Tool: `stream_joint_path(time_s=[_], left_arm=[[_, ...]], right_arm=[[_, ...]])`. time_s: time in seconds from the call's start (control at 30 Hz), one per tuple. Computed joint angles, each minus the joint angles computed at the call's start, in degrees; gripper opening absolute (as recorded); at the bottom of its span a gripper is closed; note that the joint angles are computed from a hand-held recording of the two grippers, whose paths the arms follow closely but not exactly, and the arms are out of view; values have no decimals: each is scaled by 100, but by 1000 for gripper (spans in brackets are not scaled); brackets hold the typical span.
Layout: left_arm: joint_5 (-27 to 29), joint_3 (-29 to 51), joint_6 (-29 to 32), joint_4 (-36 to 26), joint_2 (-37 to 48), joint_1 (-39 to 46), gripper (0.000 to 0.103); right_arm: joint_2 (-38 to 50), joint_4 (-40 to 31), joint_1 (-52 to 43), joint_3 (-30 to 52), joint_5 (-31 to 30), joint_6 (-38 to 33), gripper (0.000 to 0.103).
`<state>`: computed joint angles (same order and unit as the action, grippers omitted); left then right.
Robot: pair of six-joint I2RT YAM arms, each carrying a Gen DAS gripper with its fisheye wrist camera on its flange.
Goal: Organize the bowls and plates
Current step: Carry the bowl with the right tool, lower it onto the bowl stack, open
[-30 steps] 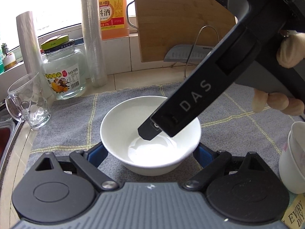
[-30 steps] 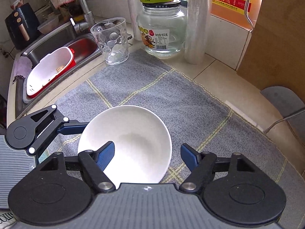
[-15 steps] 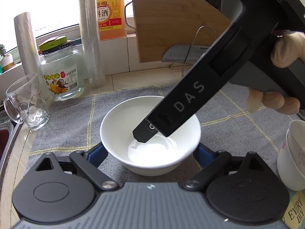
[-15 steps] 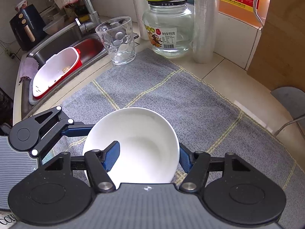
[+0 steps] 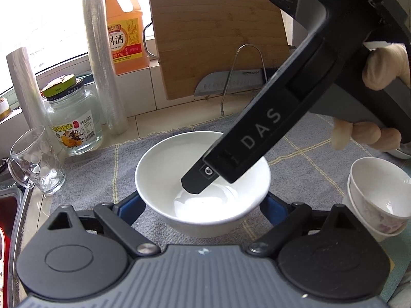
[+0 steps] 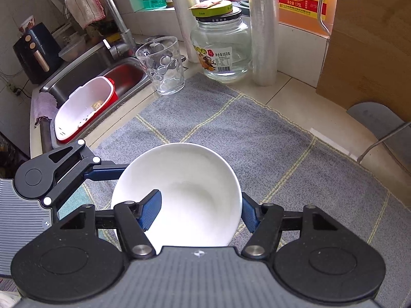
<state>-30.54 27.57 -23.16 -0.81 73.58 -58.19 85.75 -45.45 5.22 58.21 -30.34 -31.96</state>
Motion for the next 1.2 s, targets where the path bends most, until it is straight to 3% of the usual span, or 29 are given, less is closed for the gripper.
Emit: stream_joint_path(time_s=[0.27, 0.63, 0.87, 1.2], left_arm=[[-293, 342, -391, -681, -156, -640, 94], [-770, 1115, -890, -1522, 83, -1572, 94], [-800, 1577, -862, -1482, 439, -1949, 94], [-392, 2082, -650, -1017, 1182, -2150, 94]], right_arm=[[-681, -583, -494, -185, -198, -332, 70], [-1441, -1546, -1589, -339, -524, -1411, 70], [-1697, -2435, -2828, -211, -721, -2561, 71], [-1535, -3348, -4590, 62, -690, -4156, 71]])
